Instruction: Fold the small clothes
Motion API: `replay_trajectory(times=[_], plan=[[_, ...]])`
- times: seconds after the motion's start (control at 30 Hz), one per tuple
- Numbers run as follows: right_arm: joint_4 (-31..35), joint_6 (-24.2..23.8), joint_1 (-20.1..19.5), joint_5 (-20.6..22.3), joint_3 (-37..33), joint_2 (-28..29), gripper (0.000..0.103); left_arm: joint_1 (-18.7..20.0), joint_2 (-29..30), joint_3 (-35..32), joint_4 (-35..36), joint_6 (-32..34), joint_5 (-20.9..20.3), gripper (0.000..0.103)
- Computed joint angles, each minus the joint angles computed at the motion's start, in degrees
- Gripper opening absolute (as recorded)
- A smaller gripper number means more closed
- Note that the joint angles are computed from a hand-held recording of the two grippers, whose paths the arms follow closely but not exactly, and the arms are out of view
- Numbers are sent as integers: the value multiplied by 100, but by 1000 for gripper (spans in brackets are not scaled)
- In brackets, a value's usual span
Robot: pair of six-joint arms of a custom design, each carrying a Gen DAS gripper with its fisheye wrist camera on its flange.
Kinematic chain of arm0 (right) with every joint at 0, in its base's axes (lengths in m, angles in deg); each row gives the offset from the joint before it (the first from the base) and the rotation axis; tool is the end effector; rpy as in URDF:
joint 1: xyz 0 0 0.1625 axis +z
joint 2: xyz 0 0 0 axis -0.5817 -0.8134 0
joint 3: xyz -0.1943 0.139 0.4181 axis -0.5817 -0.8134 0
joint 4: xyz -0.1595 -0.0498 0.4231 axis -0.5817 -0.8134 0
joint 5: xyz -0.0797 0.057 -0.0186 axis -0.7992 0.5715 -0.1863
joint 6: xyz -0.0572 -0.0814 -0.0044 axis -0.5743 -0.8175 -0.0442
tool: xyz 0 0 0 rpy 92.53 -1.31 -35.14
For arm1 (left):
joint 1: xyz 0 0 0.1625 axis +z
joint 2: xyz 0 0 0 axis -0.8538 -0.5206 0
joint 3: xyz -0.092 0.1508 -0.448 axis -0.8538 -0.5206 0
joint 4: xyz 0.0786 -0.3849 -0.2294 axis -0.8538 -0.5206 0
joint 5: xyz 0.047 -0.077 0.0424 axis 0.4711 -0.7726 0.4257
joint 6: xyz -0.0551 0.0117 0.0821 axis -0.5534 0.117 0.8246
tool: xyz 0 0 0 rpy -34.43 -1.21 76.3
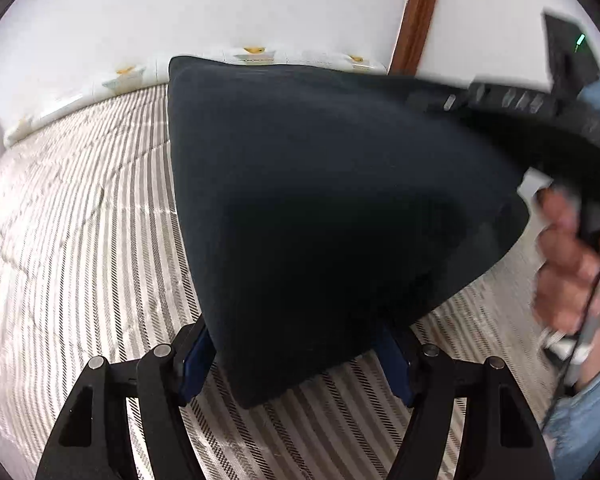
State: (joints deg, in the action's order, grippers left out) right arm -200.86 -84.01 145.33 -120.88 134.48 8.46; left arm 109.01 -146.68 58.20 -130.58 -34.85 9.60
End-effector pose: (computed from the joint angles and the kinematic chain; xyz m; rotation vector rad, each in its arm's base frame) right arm 0.2770 -0.5393 0.1592 0.1773 -2.4589 1.1609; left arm -0.1317 -0.4551 0.2021 0.8798 2.4463 -0.5418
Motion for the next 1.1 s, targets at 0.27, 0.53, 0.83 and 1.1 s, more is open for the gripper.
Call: replay_trajectory(times=[0.27,0.53,0.83,1.1], plan=[[-1882,-688,-74,-336,747,-545,13,-56,-1,-12,95,2,44,71],[-1335,-282,-537,-402,1195,-830,23,-241,142,20,-84,-106,63,59],[-1073,204,-478,-972,1492,-1022,61,-312,332,-63,-238,-369,-12,30],[-666,416,-591,-349,1330,-971,24,-358,-104,174,-468,-552,105,17]])
